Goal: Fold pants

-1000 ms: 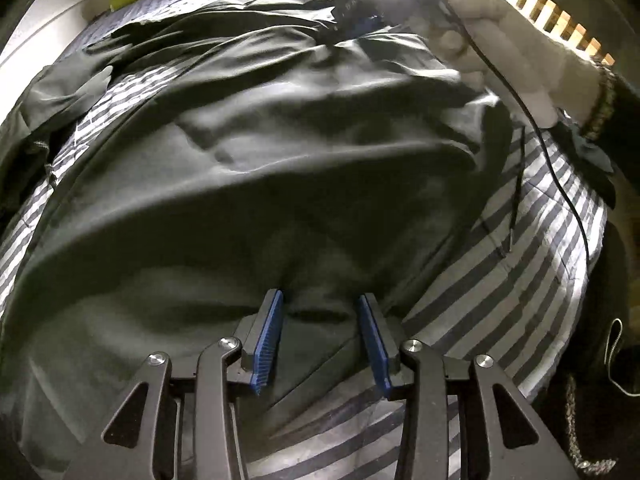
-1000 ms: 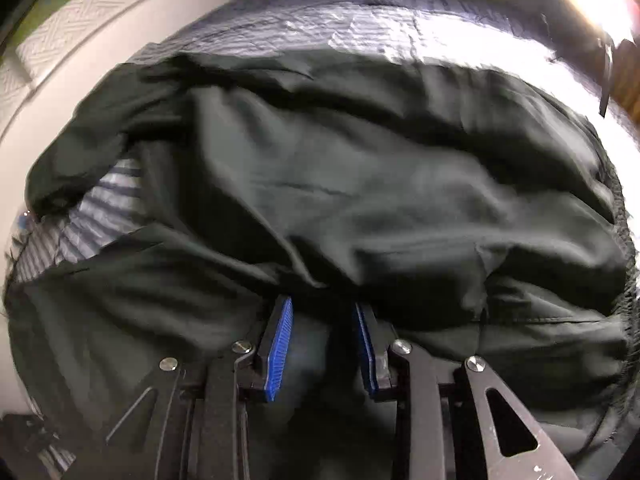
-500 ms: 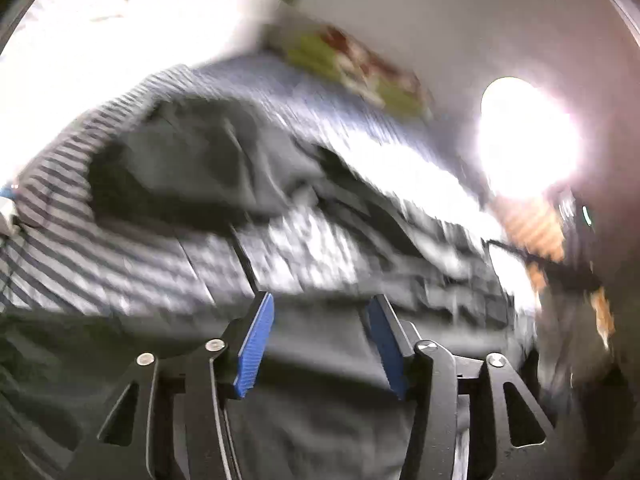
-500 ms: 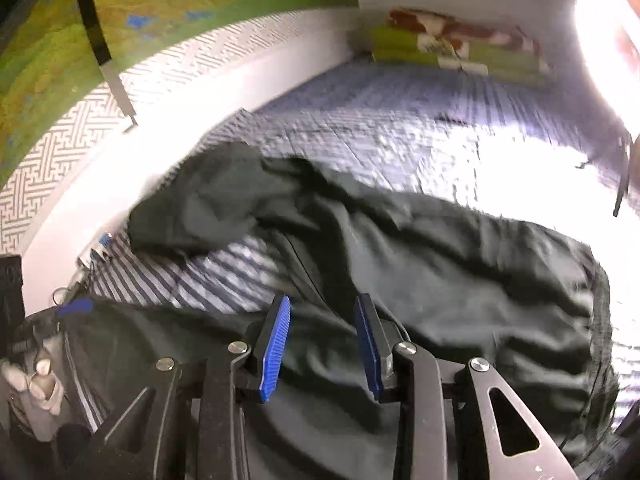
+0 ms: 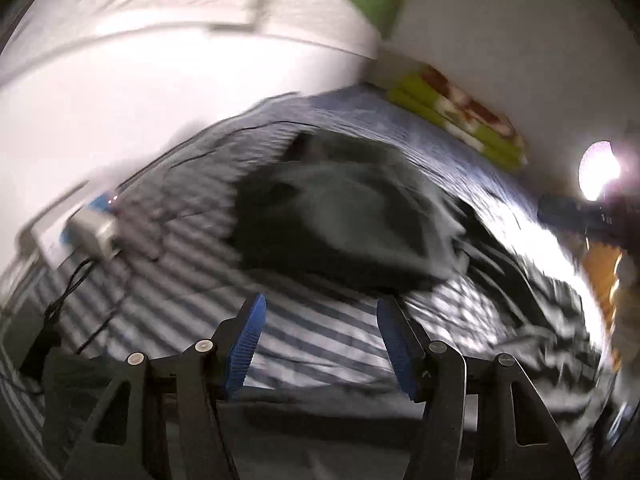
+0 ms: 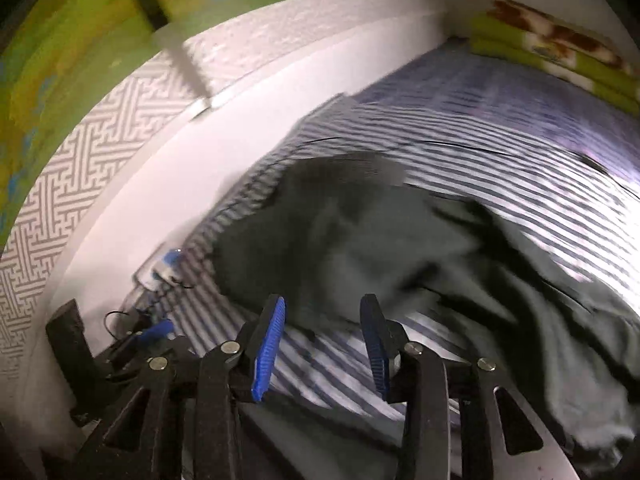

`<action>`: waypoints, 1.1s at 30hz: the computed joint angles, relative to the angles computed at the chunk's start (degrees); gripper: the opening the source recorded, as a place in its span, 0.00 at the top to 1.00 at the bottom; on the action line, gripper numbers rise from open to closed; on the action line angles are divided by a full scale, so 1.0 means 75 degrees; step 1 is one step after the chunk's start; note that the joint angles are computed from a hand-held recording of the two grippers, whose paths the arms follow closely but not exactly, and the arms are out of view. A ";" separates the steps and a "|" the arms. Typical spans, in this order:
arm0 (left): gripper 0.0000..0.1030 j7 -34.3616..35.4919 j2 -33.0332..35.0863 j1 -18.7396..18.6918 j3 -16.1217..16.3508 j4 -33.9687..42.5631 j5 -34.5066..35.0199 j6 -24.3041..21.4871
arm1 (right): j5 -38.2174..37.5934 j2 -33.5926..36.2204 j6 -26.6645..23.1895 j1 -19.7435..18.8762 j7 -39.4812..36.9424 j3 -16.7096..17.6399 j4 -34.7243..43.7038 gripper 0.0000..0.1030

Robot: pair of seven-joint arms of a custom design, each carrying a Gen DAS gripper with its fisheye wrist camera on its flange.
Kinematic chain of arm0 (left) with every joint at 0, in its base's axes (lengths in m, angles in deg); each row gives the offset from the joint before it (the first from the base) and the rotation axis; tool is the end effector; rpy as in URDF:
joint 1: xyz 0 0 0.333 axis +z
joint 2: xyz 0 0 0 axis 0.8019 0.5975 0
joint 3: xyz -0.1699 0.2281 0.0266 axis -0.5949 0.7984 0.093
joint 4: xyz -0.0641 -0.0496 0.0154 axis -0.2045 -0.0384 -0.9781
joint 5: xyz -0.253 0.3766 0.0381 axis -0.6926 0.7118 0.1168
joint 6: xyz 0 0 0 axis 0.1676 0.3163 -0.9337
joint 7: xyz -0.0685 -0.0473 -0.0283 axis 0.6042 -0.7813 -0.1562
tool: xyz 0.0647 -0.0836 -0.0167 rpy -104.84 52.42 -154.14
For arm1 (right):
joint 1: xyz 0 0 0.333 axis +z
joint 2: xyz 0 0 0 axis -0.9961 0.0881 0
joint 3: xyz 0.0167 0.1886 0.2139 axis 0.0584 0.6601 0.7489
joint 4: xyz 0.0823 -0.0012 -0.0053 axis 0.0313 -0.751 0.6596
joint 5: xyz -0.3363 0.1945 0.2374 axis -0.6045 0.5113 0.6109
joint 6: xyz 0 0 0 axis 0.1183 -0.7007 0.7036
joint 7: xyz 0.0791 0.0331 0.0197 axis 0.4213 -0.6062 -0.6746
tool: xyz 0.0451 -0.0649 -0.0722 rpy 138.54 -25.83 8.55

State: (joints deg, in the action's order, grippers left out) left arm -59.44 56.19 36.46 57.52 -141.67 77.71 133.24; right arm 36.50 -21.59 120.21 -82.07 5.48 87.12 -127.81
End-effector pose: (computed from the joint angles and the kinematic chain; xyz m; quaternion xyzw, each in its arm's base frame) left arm 0.3861 -0.2907 0.3782 -0.8423 0.3613 -0.2943 0.2710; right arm 0.7142 0.1173 0.4343 -0.8983 0.2582 0.0859 0.3449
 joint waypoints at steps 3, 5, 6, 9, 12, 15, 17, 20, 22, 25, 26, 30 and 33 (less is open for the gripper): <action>0.40 -0.0461 -0.0912 -0.0092 0.0091 -0.0831 -0.0328 -0.0209 | -0.0161 -0.0361 0.0243 0.0444 -0.0135 0.0230 -0.0627 0.60; 0.40 -0.0487 -0.1371 -0.0152 0.0204 -0.1274 -0.0486 -0.0094 | -0.0284 -0.0562 0.0578 0.0802 -0.0146 0.0352 -0.1050 0.57; 0.40 -0.0544 -0.1567 -0.0161 0.0184 -0.1444 -0.0526 -0.0067 | -0.0335 -0.0623 0.0735 0.0952 -0.0128 0.0390 -0.1209 0.56; 0.40 -0.0548 -0.1963 -0.0167 0.0166 -0.1790 -0.0613 0.0054 | -0.0583 -0.0805 0.1422 0.1470 -0.0071 0.0532 -0.1751 0.51; 0.40 -0.0488 -0.2042 -0.0138 0.0159 -0.1909 -0.0715 0.0171 | -0.0912 -0.0871 0.2176 0.1924 0.0063 0.0636 -0.2165 0.50; 0.40 -0.0668 -0.2305 -0.0071 0.0131 -0.2176 -0.0705 0.0523 | -0.1244 -0.0826 0.3057 0.2289 0.0376 0.0694 -0.2395 0.50; 0.40 -0.0751 -0.2454 -0.0047 0.0090 -0.2296 -0.0734 0.0632 | -0.1694 -0.0681 0.3418 0.2522 0.0737 0.0686 -0.2355 0.48; 0.40 -0.0673 -0.2563 -0.0081 0.0086 -0.2367 -0.0857 0.0534 | -0.2558 -0.0580 0.4305 0.2854 0.1201 0.0613 -0.2511 0.49; 0.40 -0.0692 -0.2638 -0.0064 0.0096 -0.2445 -0.0879 0.0644 | -0.2541 -0.0458 0.4186 0.2774 0.1175 0.0638 -0.2347 0.68; 0.40 -0.0742 -0.2691 -0.0010 0.0055 -0.2488 -0.0889 0.0772 | -0.2241 -0.0414 0.3792 0.2593 0.1193 0.0670 -0.2130 0.95; 0.40 -0.0721 -0.2695 -0.0006 0.0050 -0.2487 -0.0889 0.0801 | -0.2063 -0.0422 0.3639 0.2498 0.1071 0.0695 -0.2068 0.97; 0.40 -0.0628 -0.2698 -0.0024 0.0010 -0.2461 -0.0897 0.0821 | -0.1182 -0.0710 0.3461 0.2186 0.0419 0.0785 -0.2220 0.97; 0.40 -0.0579 -0.2685 -0.0021 -0.0004 -0.2437 -0.0887 0.0883 | -0.0214 -0.0994 0.2959 0.1840 -0.0115 0.0738 -0.2312 0.98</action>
State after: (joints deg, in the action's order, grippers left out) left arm -63.79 36.05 36.30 57.48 -159.95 71.06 139.87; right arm 34.89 -29.04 142.41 -68.28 4.62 92.65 -145.15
